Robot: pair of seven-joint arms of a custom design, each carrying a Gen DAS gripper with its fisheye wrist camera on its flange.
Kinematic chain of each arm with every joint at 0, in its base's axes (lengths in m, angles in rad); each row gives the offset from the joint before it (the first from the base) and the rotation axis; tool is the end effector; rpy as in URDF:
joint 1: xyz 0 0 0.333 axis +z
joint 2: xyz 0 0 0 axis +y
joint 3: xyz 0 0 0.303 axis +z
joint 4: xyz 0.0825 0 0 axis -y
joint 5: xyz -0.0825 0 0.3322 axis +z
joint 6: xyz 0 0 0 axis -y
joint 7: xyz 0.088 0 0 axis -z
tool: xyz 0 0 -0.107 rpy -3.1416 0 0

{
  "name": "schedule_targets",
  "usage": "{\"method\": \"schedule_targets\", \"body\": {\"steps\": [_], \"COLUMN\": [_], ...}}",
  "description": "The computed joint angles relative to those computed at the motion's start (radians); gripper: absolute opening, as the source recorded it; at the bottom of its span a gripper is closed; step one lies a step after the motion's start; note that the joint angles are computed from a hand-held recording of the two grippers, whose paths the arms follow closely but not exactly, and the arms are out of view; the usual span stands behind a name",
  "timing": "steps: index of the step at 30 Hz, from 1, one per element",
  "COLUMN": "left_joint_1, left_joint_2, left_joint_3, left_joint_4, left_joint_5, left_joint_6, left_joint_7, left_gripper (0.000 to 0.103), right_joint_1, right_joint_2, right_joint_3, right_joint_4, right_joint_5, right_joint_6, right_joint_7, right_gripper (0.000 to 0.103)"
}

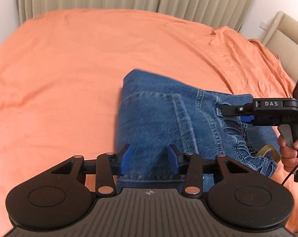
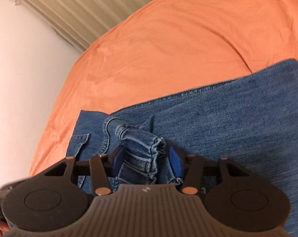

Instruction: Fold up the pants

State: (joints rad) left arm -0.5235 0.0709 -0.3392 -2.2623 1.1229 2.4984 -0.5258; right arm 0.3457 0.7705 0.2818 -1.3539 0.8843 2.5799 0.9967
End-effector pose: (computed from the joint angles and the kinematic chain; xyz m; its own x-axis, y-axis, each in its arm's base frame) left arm 0.3237 -0.3848 0.3681 0.2768 -0.9401 0.1988 -0.6995 -0.3390 -0.6292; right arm 0.6204 0.3636 0.3373 0.4665 -0.6321 -0.6188 -0.8638 -0.1751 -0.4724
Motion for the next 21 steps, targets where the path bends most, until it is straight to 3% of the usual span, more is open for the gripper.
{"method": "schedule_targets", "body": {"steps": [1,3,7,13,16,19,21], "left_joint_1": [0.003,0.003,-0.001,-0.011,-0.016,-0.014,-0.008], "left_joint_2": [-0.003,-0.004,-0.002,-0.015,-0.014,0.016,0.043], "left_joint_3": [0.003,0.002,-0.001,-0.013,-0.017,-0.011,-0.001], "left_joint_4": [-0.008,-0.013,-0.011,-0.007,0.006,0.036,0.052], "left_joint_5": [0.0,0.012,0.024,-0.005,-0.019,-0.036,-0.05], "left_joint_6": [0.012,0.009,0.006,0.007,-0.005,-0.011,0.001], "left_joint_7": [-0.006,-0.023,-0.04,0.006,0.057,0.107,0.128], "left_gripper": [0.049,0.049,0.045,0.025,0.022,0.02,0.019], "right_joint_1": [-0.001,-0.006,-0.007,-0.082,-0.056,-0.008,-0.005], "right_joint_2": [-0.014,-0.067,-0.207,-0.382,-0.427,-0.384,-0.346], "right_joint_3": [0.006,0.027,0.055,0.087,0.031,-0.044,-0.054], "right_joint_4": [-0.019,-0.085,-0.213,-0.321,-0.377,-0.383,-0.378], "right_joint_5": [0.01,0.038,0.081,0.35,0.343,0.255,0.264], "right_joint_6": [0.019,0.074,0.138,0.031,0.042,0.058,0.077], "right_joint_7": [-0.016,-0.091,-0.29,-0.409,-0.341,-0.188,-0.149], "right_gripper": [0.033,0.015,0.01,0.004,0.003,0.003,0.003]}}
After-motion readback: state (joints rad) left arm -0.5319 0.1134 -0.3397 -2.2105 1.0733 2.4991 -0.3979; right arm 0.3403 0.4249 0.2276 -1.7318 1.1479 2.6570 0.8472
